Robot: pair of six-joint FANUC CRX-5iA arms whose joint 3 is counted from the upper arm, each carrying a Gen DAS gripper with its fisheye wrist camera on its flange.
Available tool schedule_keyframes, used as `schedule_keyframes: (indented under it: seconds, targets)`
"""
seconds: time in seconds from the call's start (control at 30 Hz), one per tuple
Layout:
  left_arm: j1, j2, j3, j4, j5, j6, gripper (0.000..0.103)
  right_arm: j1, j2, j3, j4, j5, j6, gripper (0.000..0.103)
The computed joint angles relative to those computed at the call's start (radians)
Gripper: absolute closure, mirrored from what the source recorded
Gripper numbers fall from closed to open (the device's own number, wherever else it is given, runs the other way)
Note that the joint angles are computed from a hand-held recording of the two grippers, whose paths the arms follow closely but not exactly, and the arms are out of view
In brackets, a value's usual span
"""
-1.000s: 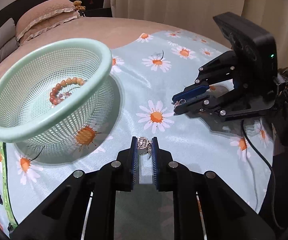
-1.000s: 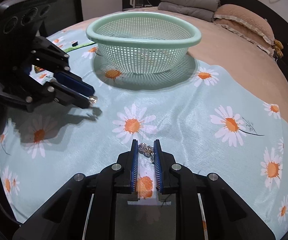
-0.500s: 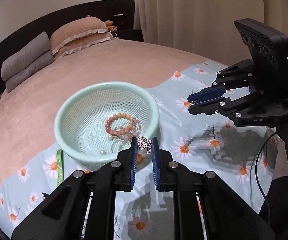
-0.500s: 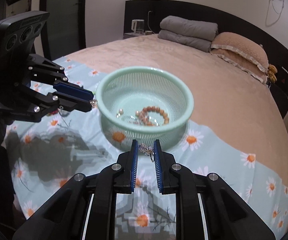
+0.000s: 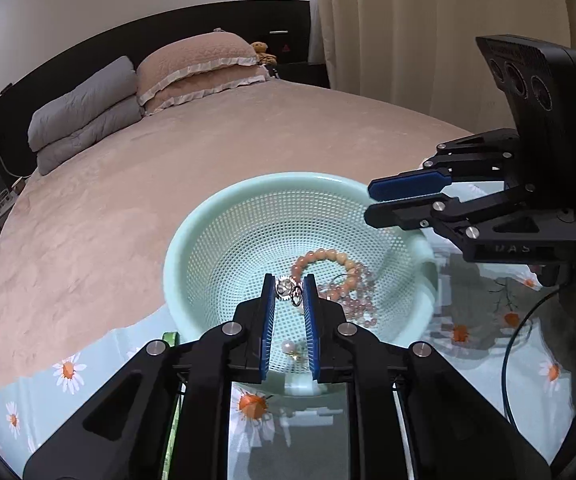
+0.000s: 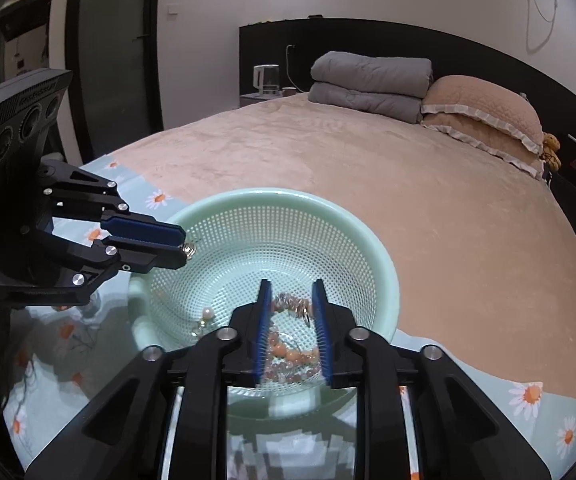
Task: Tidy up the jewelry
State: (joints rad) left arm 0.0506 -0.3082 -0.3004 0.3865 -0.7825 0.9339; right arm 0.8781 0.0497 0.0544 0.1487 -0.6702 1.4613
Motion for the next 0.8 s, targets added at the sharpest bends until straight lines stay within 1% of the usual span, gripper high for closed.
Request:
schedule_keyframes:
  seconds: [0.03,0.07,0.1,0.13,0.17,0.2,0.27,0.3,0.4,0.53,0.67,0.8]
  targets:
    - [0.003,0.004,-0.001,-0.002,0.003,0.013,0.074,0.004,-0.002,-0.027,0.048,0.029,-0.045,0.044]
    - [0.009,0.002,-0.009,0.013,0.005,0.009,0.059,0.012,-0.005,-0.066,0.138,0.059,-0.13,0.025]
    - [0.009,-0.004,-0.014,0.007,0.015,0.021,0.042,0.022,-0.014,-0.114,0.249,0.086,-0.235,0.024]
    - [0.005,-0.016,-0.016,-0.017,0.028,0.044,0.036,0.026,-0.023,-0.142,0.309,0.097,-0.296,0.024]
    - [0.001,-0.027,-0.015,-0.041,0.035,0.065,0.028,0.029,-0.034,-0.158,0.338,0.102,-0.331,0.023]
    - [-0.003,-0.036,-0.012,-0.06,0.036,0.085,0.023,0.032,-0.045,-0.176,0.378,0.102,-0.373,0.017]
    - [-0.001,-0.053,-0.004,-0.078,0.022,0.114,0.017,0.045,-0.068,-0.213,0.494,0.089,-0.479,0.017]
    - [-0.001,-0.064,0.001,-0.09,0.015,0.131,0.014,0.054,-0.08,-0.223,0.531,0.074,-0.509,0.017]
    - [-0.006,-0.1,0.017,-0.135,-0.011,0.198,0.009,0.081,-0.123,-0.243,0.579,0.039,-0.559,0.015]
    - [-0.024,-0.151,0.04,-0.207,-0.059,0.284,0.006,0.122,-0.175,-0.262,0.631,-0.006,-0.636,0.013]
    - [-0.013,-0.212,0.026,-0.2,-0.09,0.307,0.006,0.174,-0.237,-0.295,0.665,-0.053,-0.71,0.011]
    - [-0.034,-0.257,0.02,-0.234,-0.131,0.333,0.006,0.224,-0.286,-0.329,0.705,-0.105,-0.777,0.01]
